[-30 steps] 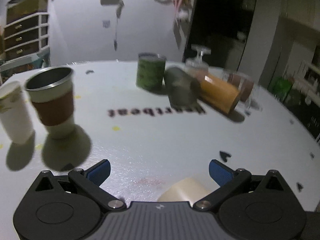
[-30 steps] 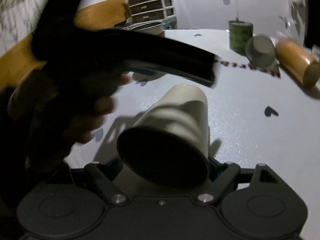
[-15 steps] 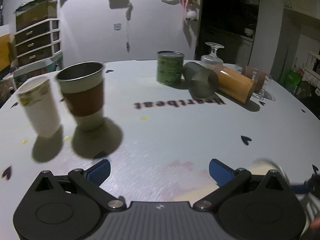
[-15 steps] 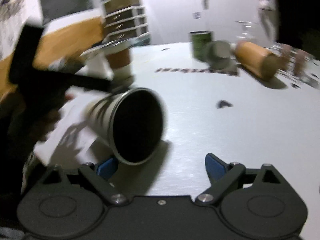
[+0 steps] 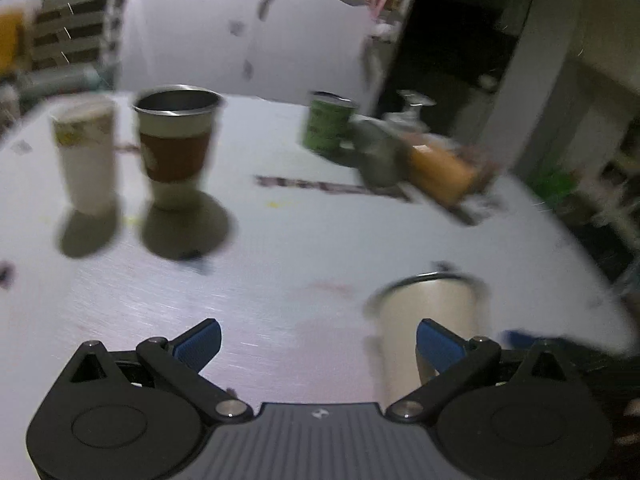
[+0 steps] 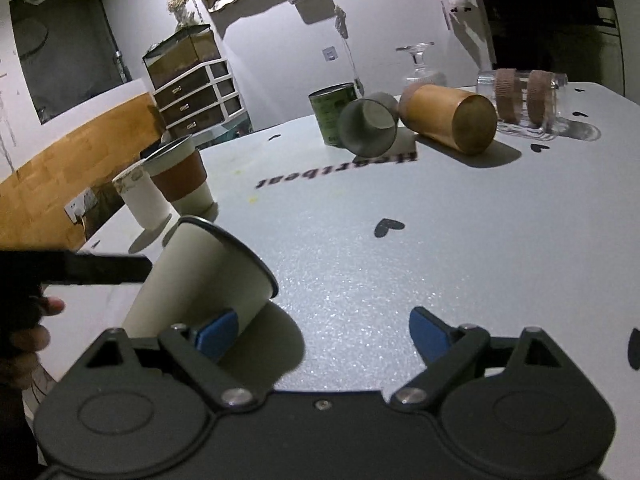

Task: Flip cup upright
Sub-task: 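Grasp the cup rim with the left tool while the right tool releases it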

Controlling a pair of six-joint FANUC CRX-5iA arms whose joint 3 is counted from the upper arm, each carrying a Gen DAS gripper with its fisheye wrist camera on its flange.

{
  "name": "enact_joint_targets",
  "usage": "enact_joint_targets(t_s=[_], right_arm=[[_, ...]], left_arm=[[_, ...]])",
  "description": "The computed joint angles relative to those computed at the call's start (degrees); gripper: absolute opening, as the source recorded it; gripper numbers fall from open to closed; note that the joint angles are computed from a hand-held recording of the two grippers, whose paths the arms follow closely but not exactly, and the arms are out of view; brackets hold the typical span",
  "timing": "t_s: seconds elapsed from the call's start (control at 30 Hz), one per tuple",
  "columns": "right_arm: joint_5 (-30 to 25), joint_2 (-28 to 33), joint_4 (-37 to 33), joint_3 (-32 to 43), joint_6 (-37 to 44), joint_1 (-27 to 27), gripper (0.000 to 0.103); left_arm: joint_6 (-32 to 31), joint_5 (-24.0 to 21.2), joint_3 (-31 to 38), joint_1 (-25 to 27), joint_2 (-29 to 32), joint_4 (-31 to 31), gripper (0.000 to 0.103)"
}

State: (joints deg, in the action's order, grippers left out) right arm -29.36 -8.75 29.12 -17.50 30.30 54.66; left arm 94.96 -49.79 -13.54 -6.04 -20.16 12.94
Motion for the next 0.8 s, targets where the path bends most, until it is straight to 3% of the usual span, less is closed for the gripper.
enact_joint_targets(t_s=[0.07, 0.13, 0.27, 0.4, 0.47, 0.5, 0.53, 0.63, 0.8], right_arm=[[0.2, -0.1, -0.4, 0.0, 0.3, 0.1, 0.093], [0.4, 0.0, -1.1, 0.2, 1.2, 0.1, 0.093], [1.1, 0.2, -1.6, 0.2, 1.8, 0.2, 0.093], [1.4, 0.1, -2.2, 0.2, 2.7, 0.3, 0.093], [1.5, 0.1, -2.7, 0.3, 3.3, 0.4, 0.093], [1.5, 0.0, -2.5, 0.2, 3.2, 0.5, 0.093], [1.7, 0.0, -2.4, 0.1, 3.1, 0.5, 0.093], [2.3, -0.4, -0.7, -0.8, 1.7, 0.6, 0.093], [3.0, -0.9, 1.7, -1.8, -0.4, 0.6, 0.093]], left_arm=[[-4.9, -1.3, -0.2, 0.8, 1.1, 7.1, 0.101], [-7.1, -2.7, 1.8, -0.6, 3.1, 8.2, 0.096], [-8.1, -6.4, 7.7, -3.9, 8.9, 6.4, 0.093], [-3.1, -10.0, 14.1, -7.2, 14.1, -0.4, 0.093], [-2.5, -10.9, 15.4, -7.3, 15.8, -1.1, 0.089], [-1.7, -11.2, 15.8, -7.4, 16.3, -1.7, 0.082], [-1.4, -11.2, 15.7, -7.1, 16.4, -1.8, 0.077], [-2.2, -10.2, 14.0, -5.8, 15.5, -0.1, 0.077], [-1.9, -4.4, 12.8, -6.3, 12.0, -4.9, 0.077]])
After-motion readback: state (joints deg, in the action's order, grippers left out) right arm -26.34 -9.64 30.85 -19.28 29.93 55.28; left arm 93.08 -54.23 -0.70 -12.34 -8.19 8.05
